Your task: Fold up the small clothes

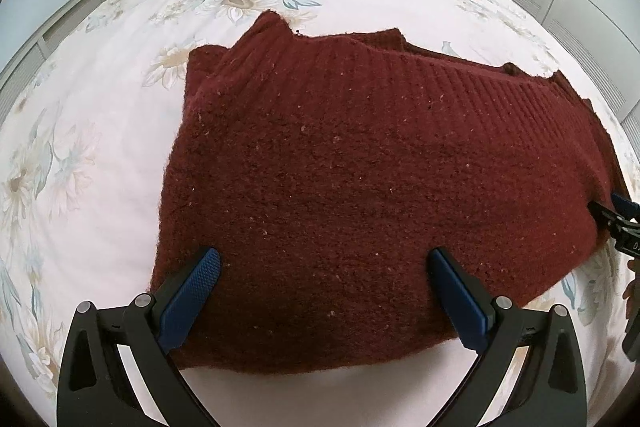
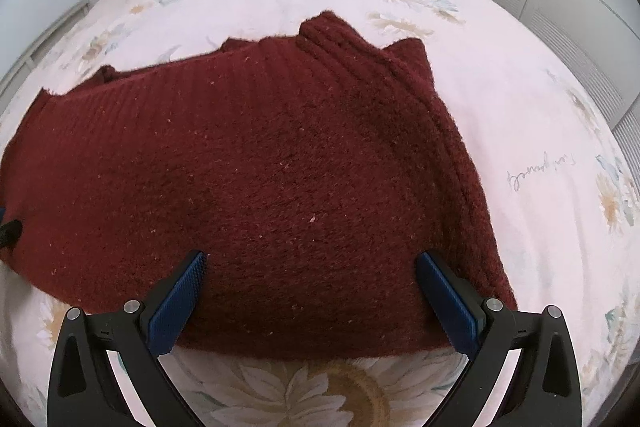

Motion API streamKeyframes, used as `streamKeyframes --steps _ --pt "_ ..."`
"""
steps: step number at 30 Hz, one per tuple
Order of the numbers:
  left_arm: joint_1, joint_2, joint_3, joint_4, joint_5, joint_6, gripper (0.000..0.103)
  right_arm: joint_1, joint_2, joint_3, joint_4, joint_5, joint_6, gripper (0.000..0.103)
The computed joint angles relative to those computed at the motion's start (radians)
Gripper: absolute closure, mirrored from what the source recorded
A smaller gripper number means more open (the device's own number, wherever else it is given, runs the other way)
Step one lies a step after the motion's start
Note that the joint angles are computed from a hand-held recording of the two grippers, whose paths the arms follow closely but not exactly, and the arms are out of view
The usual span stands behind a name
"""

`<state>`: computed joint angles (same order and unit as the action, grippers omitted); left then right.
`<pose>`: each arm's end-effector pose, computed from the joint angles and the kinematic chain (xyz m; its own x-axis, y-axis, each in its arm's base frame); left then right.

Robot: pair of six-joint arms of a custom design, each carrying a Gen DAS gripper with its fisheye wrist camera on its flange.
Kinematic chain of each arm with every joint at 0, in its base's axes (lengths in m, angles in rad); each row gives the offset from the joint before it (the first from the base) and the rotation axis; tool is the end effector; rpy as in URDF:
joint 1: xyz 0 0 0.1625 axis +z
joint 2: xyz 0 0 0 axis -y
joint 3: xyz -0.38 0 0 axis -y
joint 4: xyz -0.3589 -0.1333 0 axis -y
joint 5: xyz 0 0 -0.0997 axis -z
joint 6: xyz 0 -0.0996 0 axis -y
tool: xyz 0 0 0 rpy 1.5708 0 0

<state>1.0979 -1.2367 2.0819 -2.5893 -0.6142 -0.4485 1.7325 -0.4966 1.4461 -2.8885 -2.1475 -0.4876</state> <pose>-0.0233 -0.5170 0.2136 -0.7147 -0.2568 -0.6506 0.1540 0.8496 -0.5044 0.1852 -0.6447 0.0097 -0.6885 -0.3795 0.6181 -0.5351 0.8410 -0.0797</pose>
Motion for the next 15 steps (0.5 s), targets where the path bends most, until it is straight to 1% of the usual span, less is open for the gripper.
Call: streamKeyframes --steps 1,3,5,6,7,9,12,14,15 --pt "0.000 -0.006 -0.007 0.024 -0.008 -0.016 0.001 0.005 0.001 -0.011 0.032 -0.014 0.017 0.000" --pt "-0.002 -0.028 -0.039 0.140 -0.027 -0.089 0.001 0.017 -0.003 -0.037 0.114 -0.042 0.063 0.000" --pt "-0.001 -0.051 -0.082 0.261 -0.062 -0.173 0.001 0.026 -0.018 -0.041 0.169 -0.046 0.092 0.000" --pt "-0.002 -0.072 -0.087 0.280 -0.083 -0.185 0.001 0.030 -0.035 -0.025 0.172 -0.033 0.092 0.000" --pt "-0.001 -0.093 -0.088 0.278 -0.109 -0.185 0.001 0.033 -0.055 -0.002 0.163 -0.017 0.085 0.000" --pt "-0.002 -0.143 -0.078 0.256 -0.138 -0.183 0.001 0.042 -0.091 0.048 0.128 -0.005 0.062 0.000" --pt "0.004 -0.207 -0.073 0.271 -0.136 -0.181 0.001 0.047 -0.139 0.120 0.082 0.007 0.045 0.000" --pt "0.024 -0.233 -0.079 0.296 -0.135 -0.190 0.001 0.041 -0.169 0.154 0.074 0.020 0.051 0.000" --pt "0.044 -0.241 -0.086 0.311 -0.149 -0.201 0.001 0.037 -0.183 0.168 0.076 0.025 0.058 0.000"
